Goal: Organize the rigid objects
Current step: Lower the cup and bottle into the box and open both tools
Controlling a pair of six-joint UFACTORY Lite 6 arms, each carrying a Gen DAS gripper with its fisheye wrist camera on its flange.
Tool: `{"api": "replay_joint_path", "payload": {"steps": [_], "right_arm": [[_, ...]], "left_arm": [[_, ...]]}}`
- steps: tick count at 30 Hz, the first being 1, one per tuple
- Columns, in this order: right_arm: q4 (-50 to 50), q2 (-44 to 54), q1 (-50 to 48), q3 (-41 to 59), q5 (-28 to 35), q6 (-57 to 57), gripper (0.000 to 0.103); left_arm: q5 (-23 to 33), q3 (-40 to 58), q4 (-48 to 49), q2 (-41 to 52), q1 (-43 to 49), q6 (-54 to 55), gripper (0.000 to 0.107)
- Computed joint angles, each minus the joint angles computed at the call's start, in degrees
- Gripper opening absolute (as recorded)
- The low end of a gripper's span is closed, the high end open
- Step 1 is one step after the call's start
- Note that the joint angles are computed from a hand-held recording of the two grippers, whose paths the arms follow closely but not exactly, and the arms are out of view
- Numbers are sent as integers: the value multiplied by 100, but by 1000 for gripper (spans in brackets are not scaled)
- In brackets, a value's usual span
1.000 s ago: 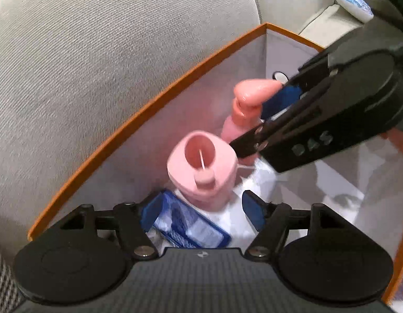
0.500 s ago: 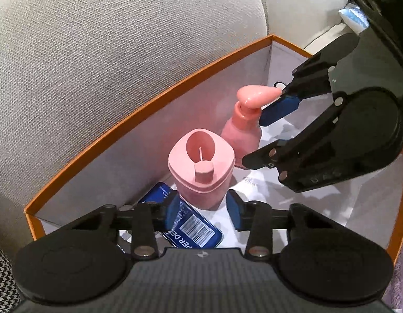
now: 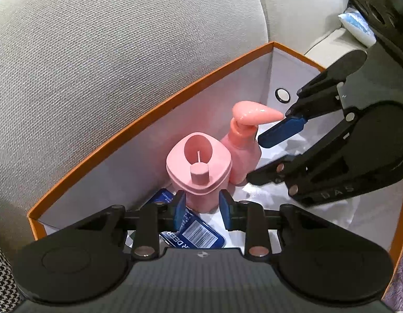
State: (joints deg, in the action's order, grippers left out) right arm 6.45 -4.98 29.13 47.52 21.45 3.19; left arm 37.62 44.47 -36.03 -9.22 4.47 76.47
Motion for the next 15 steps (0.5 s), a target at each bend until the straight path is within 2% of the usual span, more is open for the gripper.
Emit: {"api": "replay_joint_path", "payload": {"steps": [4, 15], "right_arm": [[-864, 9, 25, -58, -85, 509, 33], [-1852, 378, 288, 138, -216, 1774, 33]], "left_arm": [[-281, -18, -50, 140, -118, 87, 35], [-710, -239, 356, 161, -578, -477, 35]]}}
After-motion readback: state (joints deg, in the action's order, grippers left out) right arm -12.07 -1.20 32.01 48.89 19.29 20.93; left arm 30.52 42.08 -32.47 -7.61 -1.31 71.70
